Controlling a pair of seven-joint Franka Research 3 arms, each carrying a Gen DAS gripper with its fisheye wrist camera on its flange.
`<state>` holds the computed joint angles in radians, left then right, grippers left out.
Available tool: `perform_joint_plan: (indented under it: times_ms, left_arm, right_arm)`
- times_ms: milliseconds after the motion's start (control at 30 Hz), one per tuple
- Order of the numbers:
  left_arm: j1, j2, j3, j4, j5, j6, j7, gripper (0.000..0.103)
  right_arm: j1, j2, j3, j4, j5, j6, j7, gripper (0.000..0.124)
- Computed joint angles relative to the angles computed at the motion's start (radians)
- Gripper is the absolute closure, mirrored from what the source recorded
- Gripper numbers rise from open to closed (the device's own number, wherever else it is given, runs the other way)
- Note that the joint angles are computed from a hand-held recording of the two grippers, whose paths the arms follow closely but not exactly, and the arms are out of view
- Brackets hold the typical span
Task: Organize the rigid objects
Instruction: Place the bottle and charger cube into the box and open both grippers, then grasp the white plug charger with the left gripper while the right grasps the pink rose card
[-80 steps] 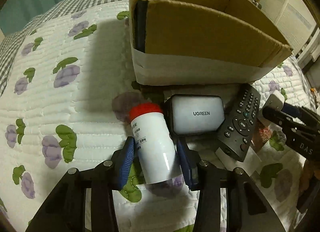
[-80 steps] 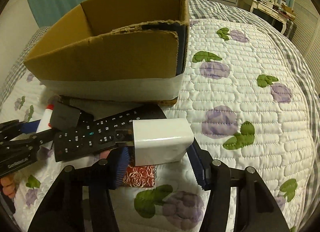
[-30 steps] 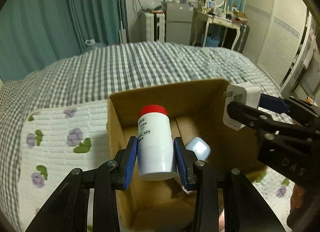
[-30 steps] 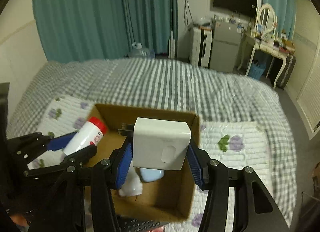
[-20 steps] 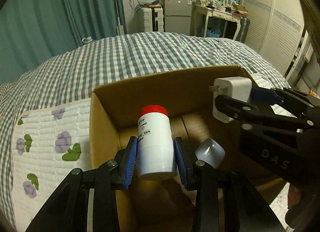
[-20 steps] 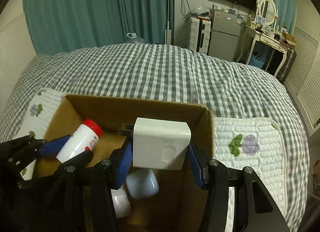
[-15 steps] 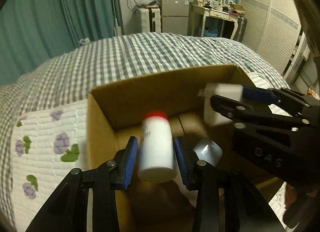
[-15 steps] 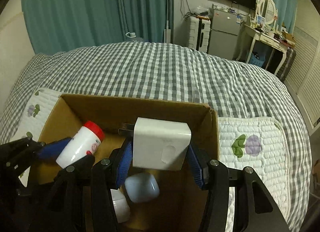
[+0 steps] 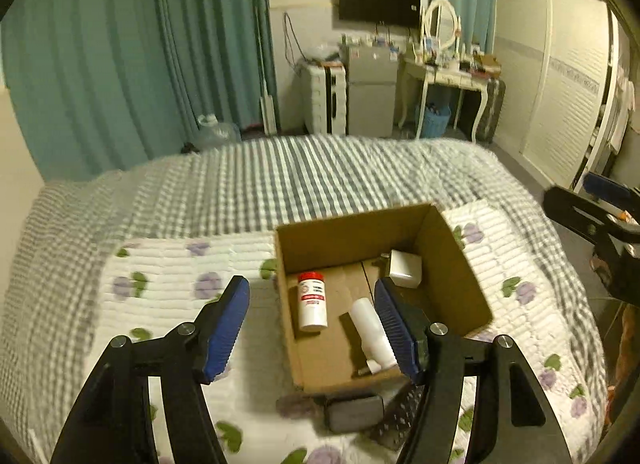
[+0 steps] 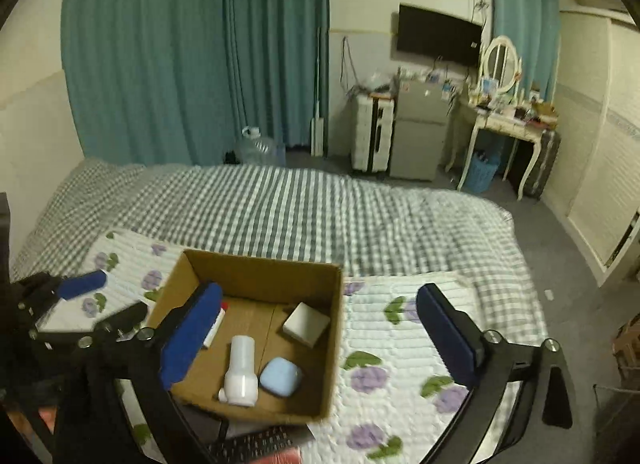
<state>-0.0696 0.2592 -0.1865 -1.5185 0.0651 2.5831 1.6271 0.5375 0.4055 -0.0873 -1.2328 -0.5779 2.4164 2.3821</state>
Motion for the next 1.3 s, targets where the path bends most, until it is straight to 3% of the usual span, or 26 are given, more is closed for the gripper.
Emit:
perform_joint_plan:
  times_ms: [200, 500, 733, 933, 1167, 1300]
  left_arm:
    - [0.025, -0.204, 0.012, -0.219, -0.072, 0.060, 0.031, 0.034]
    - [0.004, -0.334, 0.061, -0.472, -0.144, 0.121, 0.048, 0.033]
    - [0.008, -0.291, 0.068, -0.573, -0.108, 0.133, -0.017, 0.033]
    - [0.016, -0.214, 0.056, -0.563, -0.021, 0.106, -0.097, 0.033]
    - [0.030, -0.158, 0.043, -0.524, -0.006, 0.075, -0.125, 0.033]
    - [0.027, -0.147, 0.038, -0.514, 0.014, 0.054, -0.139, 0.033]
  right_arm:
    - [0.042, -0.195, 0.040, -0.203, -0.145, -0.049, 0.108, 0.021]
    - [-0.011, -0.312, 0.166, -0.457, -0.181, -0.054, 0.241, 0.021]
    - [-0.034, -0.234, 0.180, -0.526, -0.067, 0.009, 0.224, 0.021]
    - [-0.033, -0.112, 0.159, -0.489, 0.106, 0.054, 0.084, 0.021]
    - [-0.030, 0.024, 0.134, -0.393, 0.300, 0.042, -0.083, 0.038]
    - [-0.019, 0.066, 0.111, -0.359, 0.355, 0.069, -0.133, 0.040]
